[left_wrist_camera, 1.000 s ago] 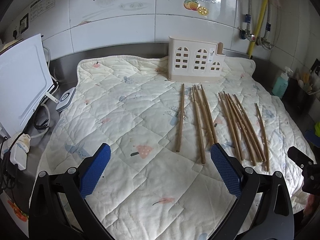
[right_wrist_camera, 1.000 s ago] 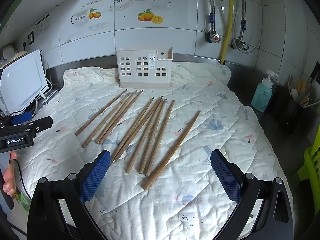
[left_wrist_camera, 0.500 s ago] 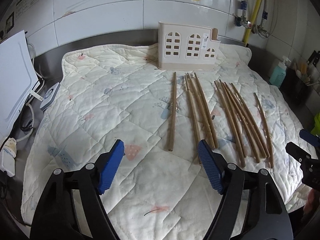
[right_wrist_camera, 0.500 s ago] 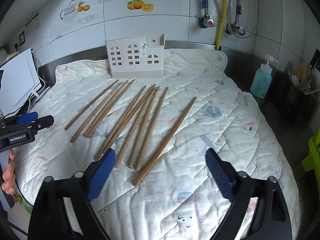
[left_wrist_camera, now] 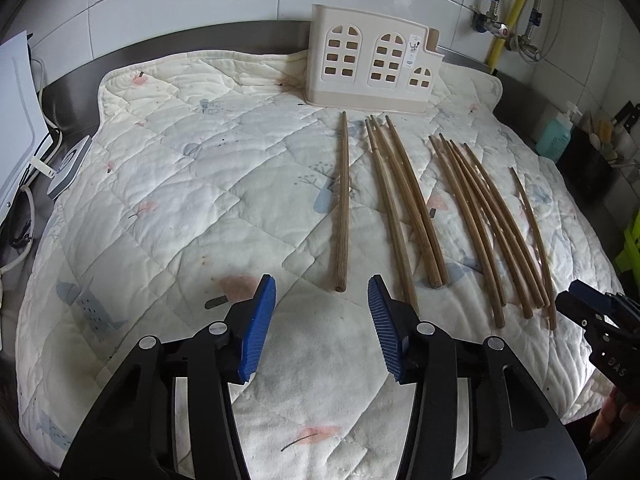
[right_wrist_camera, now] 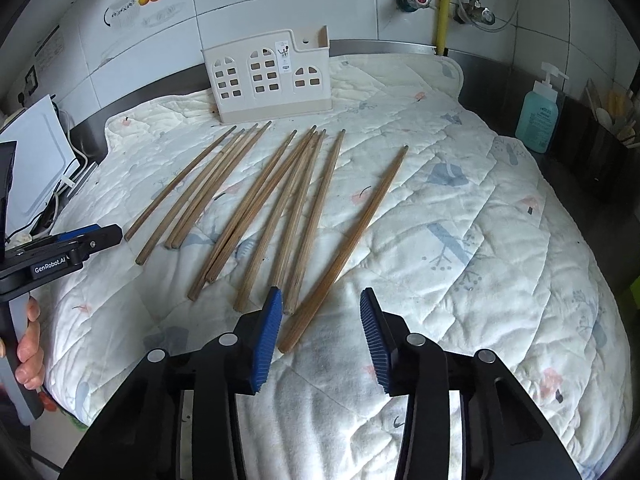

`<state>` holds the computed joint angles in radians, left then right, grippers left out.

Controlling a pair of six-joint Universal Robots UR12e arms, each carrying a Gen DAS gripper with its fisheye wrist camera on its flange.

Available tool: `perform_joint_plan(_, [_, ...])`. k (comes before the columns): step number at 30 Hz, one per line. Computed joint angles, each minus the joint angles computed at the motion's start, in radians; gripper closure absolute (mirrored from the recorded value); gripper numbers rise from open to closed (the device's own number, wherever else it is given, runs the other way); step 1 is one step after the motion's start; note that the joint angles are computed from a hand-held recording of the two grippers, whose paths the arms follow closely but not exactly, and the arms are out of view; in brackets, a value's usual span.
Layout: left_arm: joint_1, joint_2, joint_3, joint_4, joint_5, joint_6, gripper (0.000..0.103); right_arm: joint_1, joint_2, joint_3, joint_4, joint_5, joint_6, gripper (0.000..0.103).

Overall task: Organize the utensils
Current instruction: 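Move both grippers open toward the loose wooden chopsticks on the mat, then close the left gripper on one chopstick while the right gripper closes on another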

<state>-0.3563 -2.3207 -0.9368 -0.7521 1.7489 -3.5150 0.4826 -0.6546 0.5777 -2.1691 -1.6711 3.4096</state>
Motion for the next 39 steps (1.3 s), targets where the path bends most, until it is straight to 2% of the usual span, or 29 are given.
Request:
perform_joint_plan(4, [0.003, -0.001, -0.002, -0.005, -0.018, 0.004, 0.055, 0.000, 0.002, 0.001, 0.001, 0.012, 0.015, 0.076])
perform_joint_plan(8, [0.008, -0.002, 0.000, -0.011, -0.025, -0.003, 0.055, 0.005, 0.017, -0.027, 0.026, -0.013, 0.005, 0.081])
perform_joint_plan(17, [0.011, -0.008, 0.013, -0.015, -0.032, 0.000, 0.055, 0.000, 0.003, -0.004, 0.031, -0.034, 0.022, 0.081])
perform_joint_plan(20, [0.011, -0.010, 0.015, -0.016, -0.036, 0.002, 0.055, 0.003, 0.005, -0.013, 0.053, -0.085, 0.034, 0.081])
perform_joint_plan(25, [0.012, -0.014, 0.021, -0.025, -0.047, 0.007, 0.055, -0.001, 0.005, -0.012, 0.021, -0.060, 0.055, 0.081])
perform_joint_plan(31, [0.014, -0.021, 0.034, -0.024, -0.053, 0.031, 0.055, -0.002, 0.062, -0.117, 0.097, -0.014, 0.091, 0.087])
perform_joint_plan(35, [0.019, -0.029, 0.047, -0.029, -0.071, 0.046, 0.055, -0.003, 0.073, -0.135, 0.110, -0.010, 0.111, 0.088])
perform_joint_plan(37, [0.021, -0.036, 0.060, -0.037, -0.082, 0.060, 0.058, -0.002, 0.074, -0.139, 0.116, -0.015, 0.106, 0.089])
perform_joint_plan(39, [0.024, -0.044, 0.075, -0.043, -0.109, 0.078, 0.068, -0.002, 0.072, -0.135, 0.118, -0.020, 0.107, 0.090])
